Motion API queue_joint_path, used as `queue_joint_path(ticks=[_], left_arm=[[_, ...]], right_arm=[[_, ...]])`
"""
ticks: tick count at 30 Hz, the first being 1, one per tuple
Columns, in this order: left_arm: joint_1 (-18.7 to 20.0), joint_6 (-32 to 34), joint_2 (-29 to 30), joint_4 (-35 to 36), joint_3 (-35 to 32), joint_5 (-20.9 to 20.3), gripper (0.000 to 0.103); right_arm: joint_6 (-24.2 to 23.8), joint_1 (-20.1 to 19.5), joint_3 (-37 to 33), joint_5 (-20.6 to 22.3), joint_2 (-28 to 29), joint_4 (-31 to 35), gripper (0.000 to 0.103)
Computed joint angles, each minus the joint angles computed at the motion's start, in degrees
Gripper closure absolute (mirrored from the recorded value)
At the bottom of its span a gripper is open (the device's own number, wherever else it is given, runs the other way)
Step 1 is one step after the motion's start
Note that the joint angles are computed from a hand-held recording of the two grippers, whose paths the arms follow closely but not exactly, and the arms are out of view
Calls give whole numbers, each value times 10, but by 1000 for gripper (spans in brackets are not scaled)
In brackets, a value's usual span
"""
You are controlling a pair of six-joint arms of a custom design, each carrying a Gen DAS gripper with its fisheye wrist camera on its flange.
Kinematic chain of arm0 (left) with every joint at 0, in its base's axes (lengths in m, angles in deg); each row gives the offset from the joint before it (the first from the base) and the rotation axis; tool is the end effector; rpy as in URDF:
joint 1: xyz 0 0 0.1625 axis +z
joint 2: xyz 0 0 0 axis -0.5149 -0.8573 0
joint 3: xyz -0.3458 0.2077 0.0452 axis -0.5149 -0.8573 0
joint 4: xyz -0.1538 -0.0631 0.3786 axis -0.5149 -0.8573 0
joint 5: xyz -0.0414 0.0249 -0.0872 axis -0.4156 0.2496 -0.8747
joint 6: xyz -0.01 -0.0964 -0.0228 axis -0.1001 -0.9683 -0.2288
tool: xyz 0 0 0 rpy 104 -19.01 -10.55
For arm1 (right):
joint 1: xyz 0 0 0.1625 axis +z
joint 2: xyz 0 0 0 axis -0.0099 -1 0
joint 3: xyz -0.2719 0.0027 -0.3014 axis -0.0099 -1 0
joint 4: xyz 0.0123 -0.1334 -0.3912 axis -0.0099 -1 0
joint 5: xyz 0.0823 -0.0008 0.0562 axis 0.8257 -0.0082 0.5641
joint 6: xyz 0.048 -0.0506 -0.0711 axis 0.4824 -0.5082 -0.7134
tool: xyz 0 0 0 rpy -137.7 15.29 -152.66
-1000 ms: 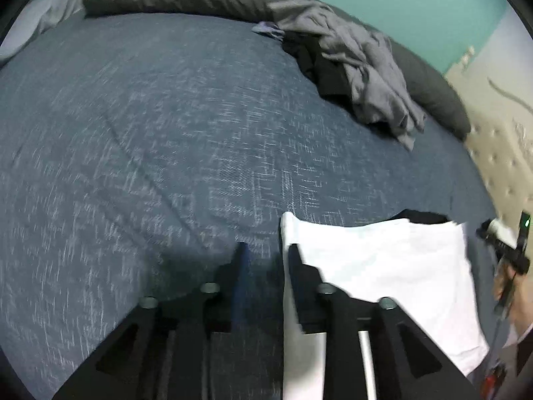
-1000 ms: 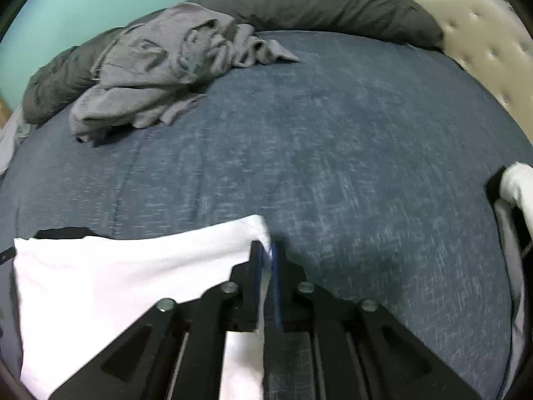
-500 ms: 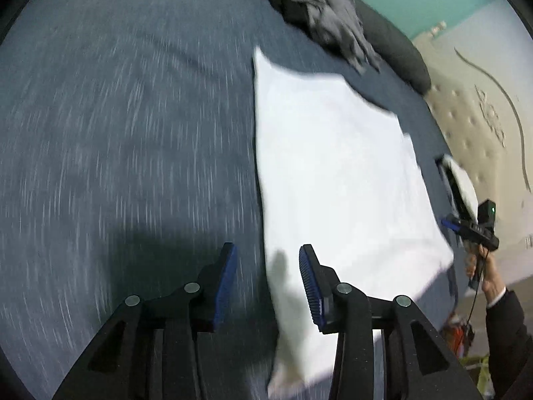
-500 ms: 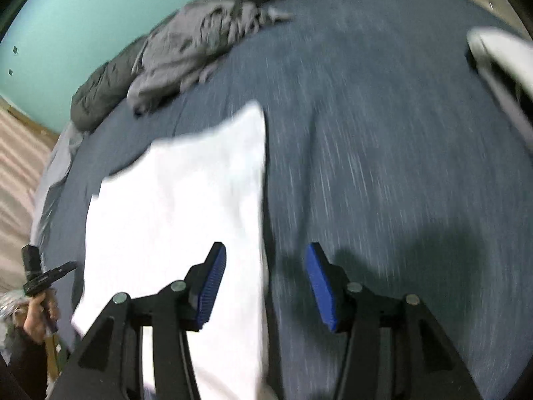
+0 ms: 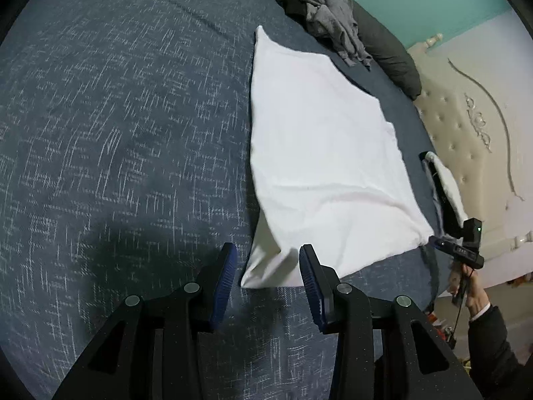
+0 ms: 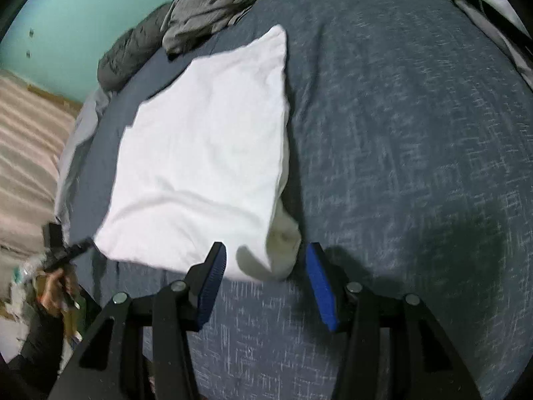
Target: Fold clothes
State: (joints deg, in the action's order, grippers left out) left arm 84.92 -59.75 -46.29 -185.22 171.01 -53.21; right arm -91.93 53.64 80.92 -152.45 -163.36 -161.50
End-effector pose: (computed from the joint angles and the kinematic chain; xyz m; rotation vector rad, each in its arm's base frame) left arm -0.2332 -0.5719 0.0887 0.5711 2.9454 -0.0841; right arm -0.1060 -0.3551 0.4269 -0.1009 -2.7510 0.5575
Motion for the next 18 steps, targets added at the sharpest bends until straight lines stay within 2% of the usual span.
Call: queue_joint_path(ticks=[2, 4, 5, 6, 7, 8, 9, 12, 15, 18], left_arm=[[-2, -3, 1, 0, 5, 0, 62], [-3, -2, 3, -2, 9, -1, 62], [-5, -1, 4, -6, 12, 0, 65], [-7, 0, 4, -8, 15, 3, 75], [-10, 2, 6, -9, 17, 9, 88], [-12, 5, 7, -9, 19, 16, 93], [-15, 7, 7, -9, 20, 21, 96], [-13, 3, 2, -14, 23, 14, 98], [-3, -9, -12, -21, 27, -11, 99], [2, -8, -27, -23, 34, -10, 99]], right_arm=[[1, 18, 15, -37, 6, -28, 52], [2, 29, 27, -57, 7, -43, 53], [-1, 34, 34, -66, 7, -55, 60], [-5, 39, 39, -71, 7, -63, 67], [-8, 43, 45, -75, 6, -74, 69], [-9, 46, 50, -77, 5, -85, 75], [-9, 48, 54, -78, 3, -94, 87], [-7, 52, 62, -81, -2, -108, 96], [-12, 54, 55, -76, -10, -99, 99], [-26, 36, 47, -58, -28, -75, 99]])
